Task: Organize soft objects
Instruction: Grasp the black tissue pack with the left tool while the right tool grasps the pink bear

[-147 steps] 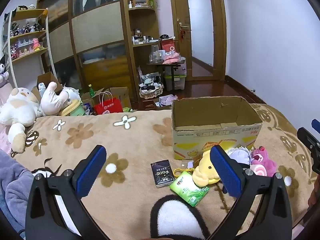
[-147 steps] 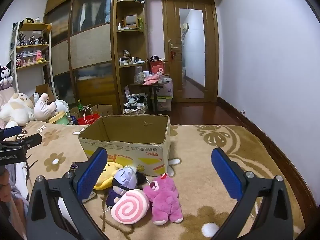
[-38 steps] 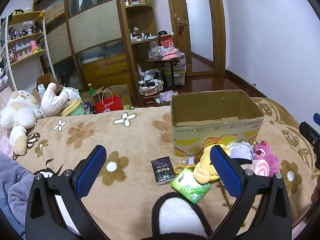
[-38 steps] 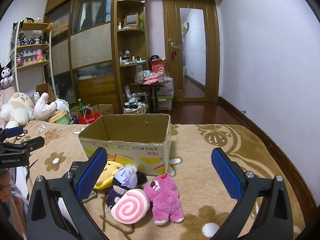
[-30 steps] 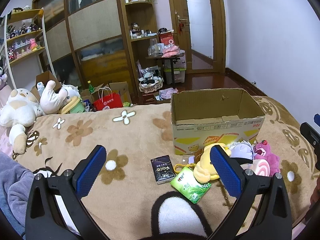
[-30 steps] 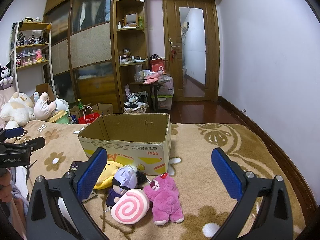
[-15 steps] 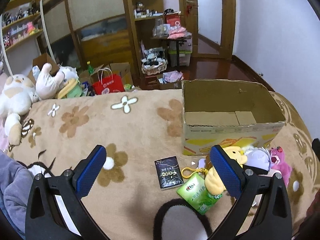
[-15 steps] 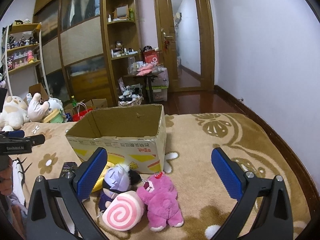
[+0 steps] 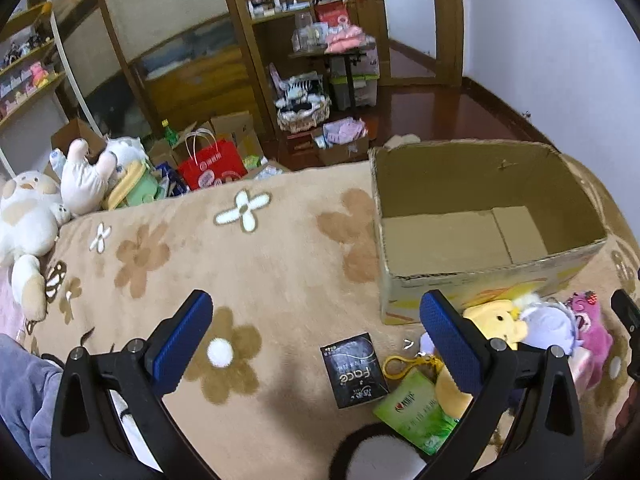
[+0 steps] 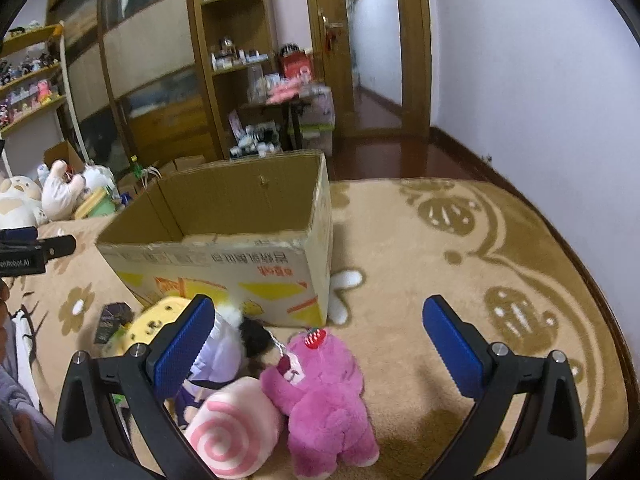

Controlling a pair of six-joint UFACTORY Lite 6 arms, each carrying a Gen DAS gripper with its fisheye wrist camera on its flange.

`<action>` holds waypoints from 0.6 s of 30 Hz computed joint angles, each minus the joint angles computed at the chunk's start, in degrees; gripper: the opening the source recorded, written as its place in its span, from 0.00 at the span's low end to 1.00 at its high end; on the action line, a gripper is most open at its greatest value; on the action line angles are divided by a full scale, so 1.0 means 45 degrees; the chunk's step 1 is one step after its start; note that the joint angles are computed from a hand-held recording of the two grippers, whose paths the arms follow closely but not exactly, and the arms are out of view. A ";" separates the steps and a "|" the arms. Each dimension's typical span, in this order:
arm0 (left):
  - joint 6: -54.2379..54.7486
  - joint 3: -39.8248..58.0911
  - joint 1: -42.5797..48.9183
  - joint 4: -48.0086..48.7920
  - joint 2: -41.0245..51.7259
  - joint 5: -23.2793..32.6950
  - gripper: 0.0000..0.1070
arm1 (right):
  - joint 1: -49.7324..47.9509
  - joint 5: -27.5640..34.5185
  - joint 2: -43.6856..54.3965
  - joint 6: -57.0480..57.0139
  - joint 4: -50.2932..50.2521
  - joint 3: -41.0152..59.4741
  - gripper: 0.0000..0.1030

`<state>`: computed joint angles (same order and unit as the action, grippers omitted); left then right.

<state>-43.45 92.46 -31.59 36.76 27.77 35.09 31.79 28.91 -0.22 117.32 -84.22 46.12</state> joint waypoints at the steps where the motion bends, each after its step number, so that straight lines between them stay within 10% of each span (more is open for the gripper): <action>1: 0.0389 0.0285 0.0149 -0.0494 0.0312 0.0037 0.95 | -0.0172 -0.0186 0.0267 -0.0116 0.0141 0.0121 1.00; 18: 0.4905 0.4855 0.1453 -0.6040 0.5025 0.2417 0.95 | -0.1478 -0.1095 0.3732 -0.3539 0.3507 0.1960 1.00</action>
<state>-21.38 114.31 -25.06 9.58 50.38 45.97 25.14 23.99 16.58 101.39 -68.44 54.94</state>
